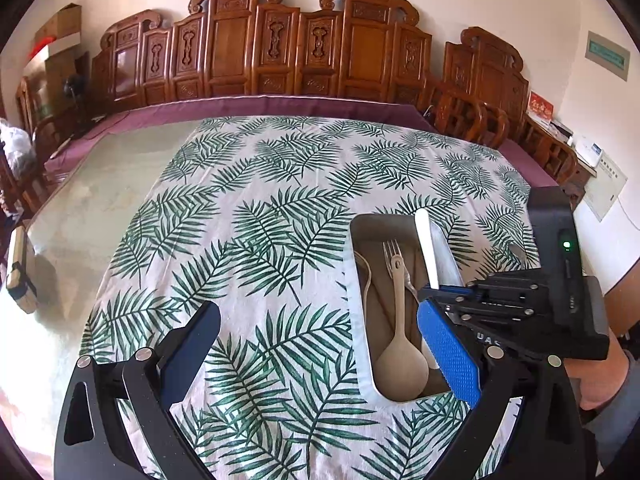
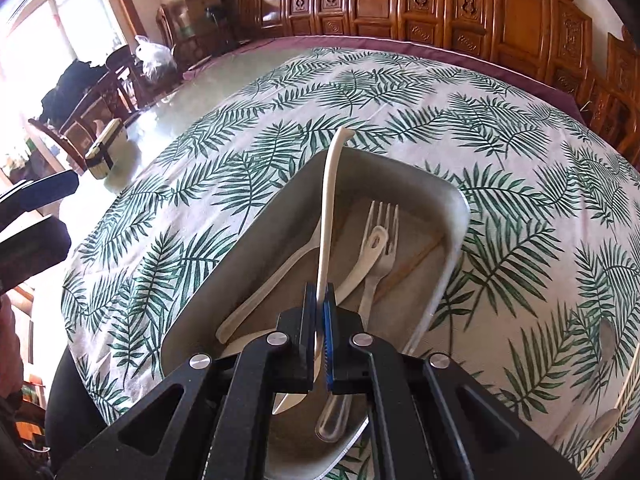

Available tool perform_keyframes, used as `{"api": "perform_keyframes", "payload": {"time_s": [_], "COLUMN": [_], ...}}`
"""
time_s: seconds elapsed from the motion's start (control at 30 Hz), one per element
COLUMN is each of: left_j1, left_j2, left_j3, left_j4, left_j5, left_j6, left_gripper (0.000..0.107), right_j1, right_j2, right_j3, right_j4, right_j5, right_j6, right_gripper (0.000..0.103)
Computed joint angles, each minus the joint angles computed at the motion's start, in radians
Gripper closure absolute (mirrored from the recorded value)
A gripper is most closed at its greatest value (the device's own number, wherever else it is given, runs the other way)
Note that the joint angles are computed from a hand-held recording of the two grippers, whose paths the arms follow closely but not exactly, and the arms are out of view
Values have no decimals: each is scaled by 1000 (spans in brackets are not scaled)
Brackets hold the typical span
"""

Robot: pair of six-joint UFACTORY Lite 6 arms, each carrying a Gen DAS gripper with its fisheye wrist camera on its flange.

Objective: Organize utensils
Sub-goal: 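Lower the white plastic spoon into the grey tray and open the right tool, then grasp a metal spoon with the left tool while the right tool reaches toward another metal spoon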

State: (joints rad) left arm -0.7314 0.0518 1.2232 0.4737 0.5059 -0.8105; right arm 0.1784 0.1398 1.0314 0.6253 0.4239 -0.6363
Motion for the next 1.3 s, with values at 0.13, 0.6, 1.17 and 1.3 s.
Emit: {"api": "perform_keyframes", "payload": {"time_s": [0.13, 0.6, 1.17, 1.3], "left_j1": [0, -52, -260, -305], "left_j2": [-3, 25, 429, 567], "left_j3": [-6, 19, 484, 667], "left_j4": [-13, 45, -60, -99], "left_j5": [4, 21, 99, 139], "left_j6": [11, -56, 9, 74], "left_gripper": [12, 12, 12, 12], "right_j1": [19, -64, -972, -1198], "right_j2": [19, -104, -525, -408], "right_j3": [15, -80, -358, -302], "right_j4": [-26, 160, 256, 256], "right_j5": [-5, 14, 445, 497], "right_j6": [29, -186, -759, -892], "right_gripper": [97, 80, 63, 60]}}
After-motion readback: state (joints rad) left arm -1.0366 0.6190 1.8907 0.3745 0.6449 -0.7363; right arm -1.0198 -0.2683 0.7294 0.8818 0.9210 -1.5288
